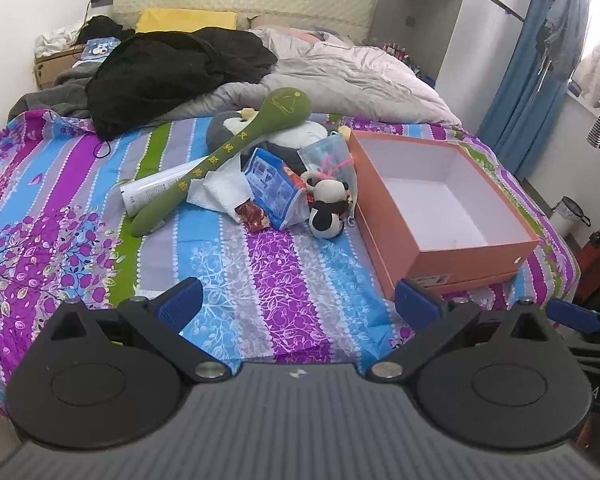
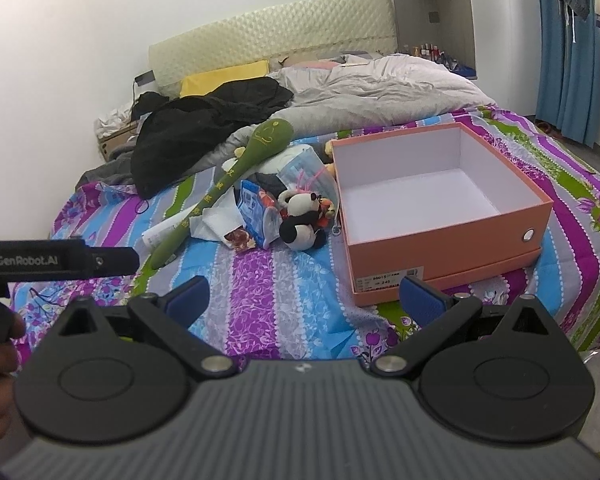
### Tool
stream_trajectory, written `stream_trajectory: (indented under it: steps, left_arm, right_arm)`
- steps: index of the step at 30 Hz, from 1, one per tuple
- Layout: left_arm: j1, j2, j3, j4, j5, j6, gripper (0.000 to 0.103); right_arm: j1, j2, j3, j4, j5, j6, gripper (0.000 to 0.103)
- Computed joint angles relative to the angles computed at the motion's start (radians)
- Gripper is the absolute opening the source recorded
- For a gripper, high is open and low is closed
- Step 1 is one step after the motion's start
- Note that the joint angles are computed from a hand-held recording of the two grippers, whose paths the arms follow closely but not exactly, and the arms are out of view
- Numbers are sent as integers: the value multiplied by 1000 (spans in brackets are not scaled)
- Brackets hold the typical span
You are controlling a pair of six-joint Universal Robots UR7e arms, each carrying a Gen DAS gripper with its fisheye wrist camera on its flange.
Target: Organize soft objects
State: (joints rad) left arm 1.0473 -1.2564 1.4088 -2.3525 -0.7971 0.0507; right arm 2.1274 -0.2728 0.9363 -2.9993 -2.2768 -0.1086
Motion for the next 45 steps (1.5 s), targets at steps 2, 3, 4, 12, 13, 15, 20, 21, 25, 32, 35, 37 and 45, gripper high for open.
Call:
stream_trajectory:
  steps: [2, 3, 4, 12, 13, 15, 20, 21, 25, 32, 35, 37, 45]
  left_arm:
    - [1, 1, -2, 3, -2, -1, 103]
    - [1, 1, -1, 3, -2, -1, 103]
    - [2, 1, 0, 3, -3, -1, 103]
    - [5, 4, -4, 14, -5, -5, 103]
    - [5, 4, -4, 15, -5, -6, 103]
    - [6, 4, -3, 12, -6, -2, 103]
    - [7, 5, -7, 18, -10, 1, 103]
    - [7, 5, -6, 17, -12, 3, 103]
    - [9, 8, -6, 20, -10, 1, 103]
    - [11, 13, -8, 19, -17, 4, 103]
    - [12, 13, -7, 19, -19, 3, 103]
    - [12, 13, -7, 19, -22, 0, 103]
    - [14, 15, -2, 22, -24, -10, 103]
  right_arm:
    - [0, 1, 1, 2, 0, 1, 103]
    - [0, 1, -1, 6, 0, 2, 103]
    - [0, 2, -2, 9, 0, 2, 103]
    - [-1, 1, -3, 26, -3, 17, 103]
    - [-1, 2, -3, 27, -3, 17, 103]
    - [-1, 2, -3, 27, -4, 17, 103]
    - [-2, 0, 3, 31, -4, 23, 103]
    - [-2, 0, 2, 30, -4, 21, 103]
    - [-4, -8, 11, 46, 9, 34, 103]
    - [-3, -9, 12, 55, 2, 42, 103]
    - [-3, -10, 13, 59, 2, 46, 103]
    - [-3, -9, 12, 59, 2, 41, 103]
    - [-4, -4, 8, 51, 4, 34, 103]
